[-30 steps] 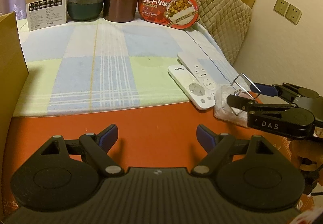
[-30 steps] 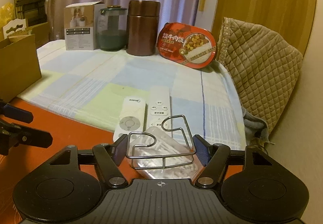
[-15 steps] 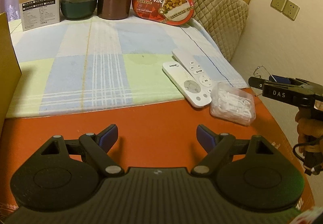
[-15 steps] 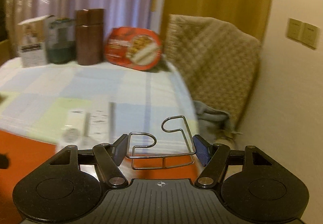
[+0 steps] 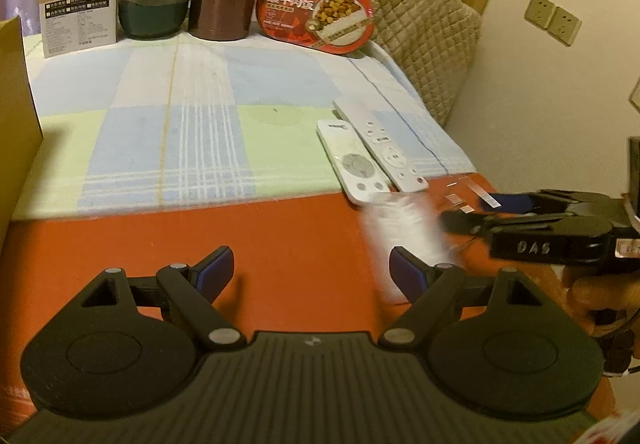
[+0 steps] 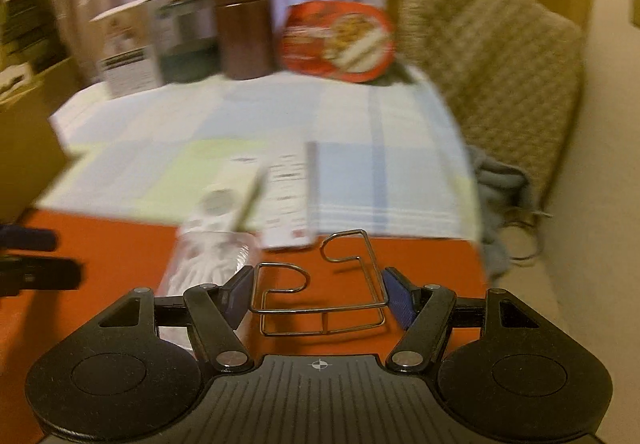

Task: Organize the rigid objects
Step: 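Grasp the clear box of white floss picks with the left tool and lift it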

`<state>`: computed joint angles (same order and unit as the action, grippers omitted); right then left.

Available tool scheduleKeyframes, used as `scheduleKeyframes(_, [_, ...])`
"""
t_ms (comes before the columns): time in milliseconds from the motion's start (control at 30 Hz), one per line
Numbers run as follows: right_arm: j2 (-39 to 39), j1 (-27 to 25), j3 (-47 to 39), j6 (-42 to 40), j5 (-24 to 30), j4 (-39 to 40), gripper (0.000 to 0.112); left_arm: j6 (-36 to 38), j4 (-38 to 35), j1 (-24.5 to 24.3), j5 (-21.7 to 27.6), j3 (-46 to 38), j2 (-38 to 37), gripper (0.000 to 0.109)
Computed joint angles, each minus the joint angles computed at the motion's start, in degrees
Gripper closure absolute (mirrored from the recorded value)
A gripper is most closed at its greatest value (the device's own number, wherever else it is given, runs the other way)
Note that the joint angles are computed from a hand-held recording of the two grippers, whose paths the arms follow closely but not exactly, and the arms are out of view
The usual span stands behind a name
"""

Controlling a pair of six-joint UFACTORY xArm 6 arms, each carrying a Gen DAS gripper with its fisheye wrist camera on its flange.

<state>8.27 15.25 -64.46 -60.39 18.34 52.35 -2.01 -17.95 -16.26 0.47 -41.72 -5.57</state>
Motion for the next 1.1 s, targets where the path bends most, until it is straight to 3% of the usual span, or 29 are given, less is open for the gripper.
scheduleKeyframes(167, [-1.4,-0.7,-0.4,-2.6,12.4,3.1,0.047,15.5,-15.0,-2.4,1.0,1.4,-1.5,0.026])
scheduleKeyframes(300, [-2.4,0.5,1.1,-2.2,7.9,2.5,0.047,15.0,-13.8,-3.0,0.4,1.3,-1.1,0.027])
scheduleKeyframes(467, [-3.2,0.0,2.4,2.6,3.4,1.3,0.047,11.0,0.3,-3.2,-2.6,-1.2,3.0,0.027])
scheduleKeyframes(567, [-4.0,-1.1,3.2,4.0,3.2,1.5,0.047,16.9,0.8,-3.7,-1.7,-4.1,5.7,0.031])
scheduleKeyframes(700, [-4.7,-1.8,3.8,5.2,3.1,0.7,0.047,9.5,13.7,-2.1,1.1,-7.3,8.7,0.045])
scheduleKeyframes(800, [-4.7,-1.7,3.6,5.2,3.1,0.5,0.047,7.3,17.2,-1.8,2.9,-9.3,10.2,0.056])
scheduleKeyframes(933, [-4.6,-1.3,3.7,4.6,3.0,0.6,0.047,1.9,21.1,-1.2,4.4,-10.1,10.7,0.057])
scheduleKeyframes(1100, [-5.4,-1.0,4.3,4.5,3.0,0.9,0.047,-10.9,30.3,0.0,6.9,-8.1,7.4,0.057])
